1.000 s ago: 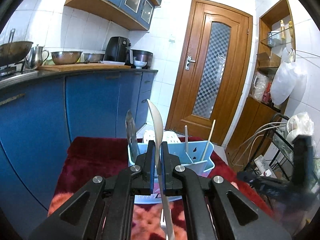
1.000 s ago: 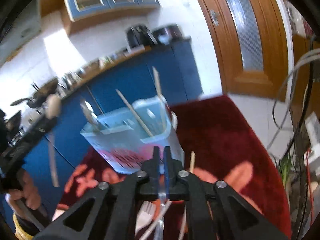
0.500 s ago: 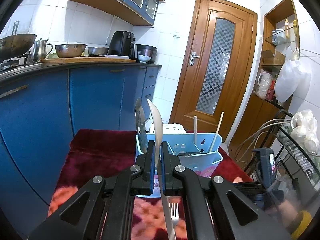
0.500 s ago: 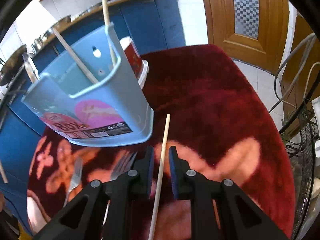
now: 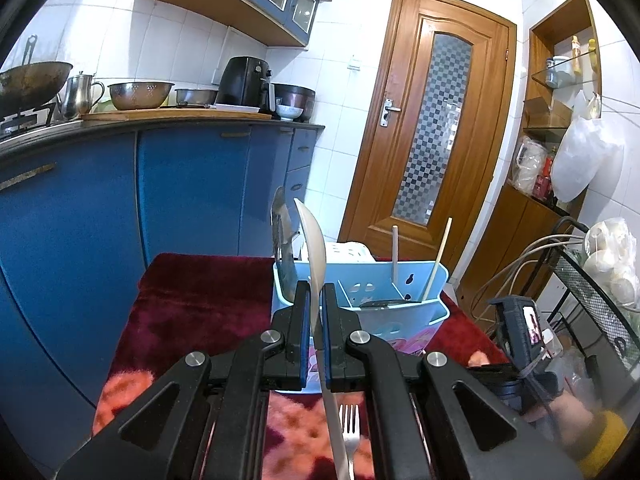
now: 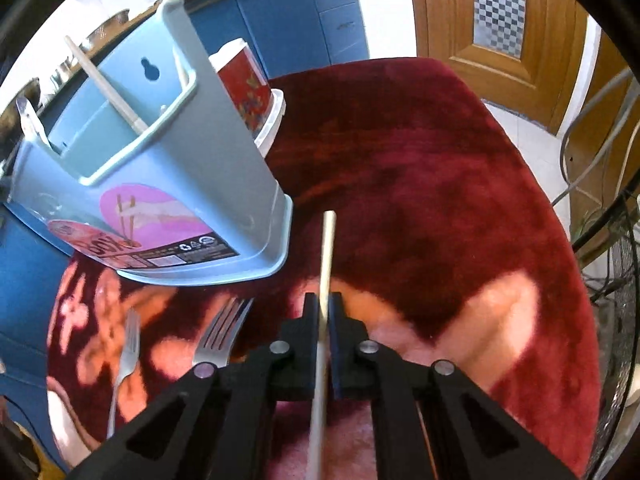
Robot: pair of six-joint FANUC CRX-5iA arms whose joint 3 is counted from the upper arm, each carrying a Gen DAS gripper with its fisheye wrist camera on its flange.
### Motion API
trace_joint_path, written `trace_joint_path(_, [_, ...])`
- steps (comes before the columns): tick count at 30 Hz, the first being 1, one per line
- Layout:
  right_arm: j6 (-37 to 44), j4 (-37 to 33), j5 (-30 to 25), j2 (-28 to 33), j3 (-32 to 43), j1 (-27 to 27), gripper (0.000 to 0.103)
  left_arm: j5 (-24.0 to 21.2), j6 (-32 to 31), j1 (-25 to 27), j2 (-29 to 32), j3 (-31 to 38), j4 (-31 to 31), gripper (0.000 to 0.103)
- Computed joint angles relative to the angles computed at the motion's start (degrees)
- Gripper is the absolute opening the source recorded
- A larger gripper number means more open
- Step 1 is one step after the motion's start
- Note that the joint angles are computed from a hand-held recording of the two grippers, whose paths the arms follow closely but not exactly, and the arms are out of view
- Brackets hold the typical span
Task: Organize utensils
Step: 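Lift the spoon with the left tool over the box while the right tool carries the chopstick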
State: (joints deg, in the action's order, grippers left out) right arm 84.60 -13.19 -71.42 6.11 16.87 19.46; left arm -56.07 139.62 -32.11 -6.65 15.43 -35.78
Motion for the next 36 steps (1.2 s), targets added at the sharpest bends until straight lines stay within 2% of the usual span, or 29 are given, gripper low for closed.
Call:
trace_joint_path(7, [3.27,-7.12,5.15,-6.08,-1.97,-4.11,0.006,0.13,0.6,-0.21,0.2,0.77,-1.55,0.003])
trace_joint_path(12, [6.08,-11.29,11.36,-10.68,-3.16,-5.11,0.006,-0.12,1.06,-0.2,1.08,2.63,-3.23,0.003])
trace_joint_path(15, [8.74,-15.16,12.92,-11.55,-2.2,-5.5,0.006,1.08,0.76,0.47,1.75,3.89,-4.01,0.003])
trace_joint_path(21, [12.49,-19.69,18.36,-11.24,-0.31,-5.27,0.006,4.7,0.54,2.11,3.96,7.35,-6.97,0.003])
trace_joint_path(26, [14.21,-20.74,24.34,-9.72,0.81,-3.48,0.006,5.49,2.13,1.3,7.3,10.79,-13.25,0.003])
trace_joint_path(31, [17.51,-23.55,32.45,-7.71,1.49,-2.31,0.006,6.74,2.88,1.89,9.86,11.75,-14.83,0.003])
trace_joint_path(33, [18.07,-22.39,37.06,-6.91,0.96,-0.83,0.006,6.93,3.26,1.66,10.81,11.89,-16.2,0.003])
trace_joint_path(36, [19.17,-21.41,40.67,-5.45,0.85,0.53,0.006,8.36,4.14,1.97,11.24,10.96,-16.66,0.003])
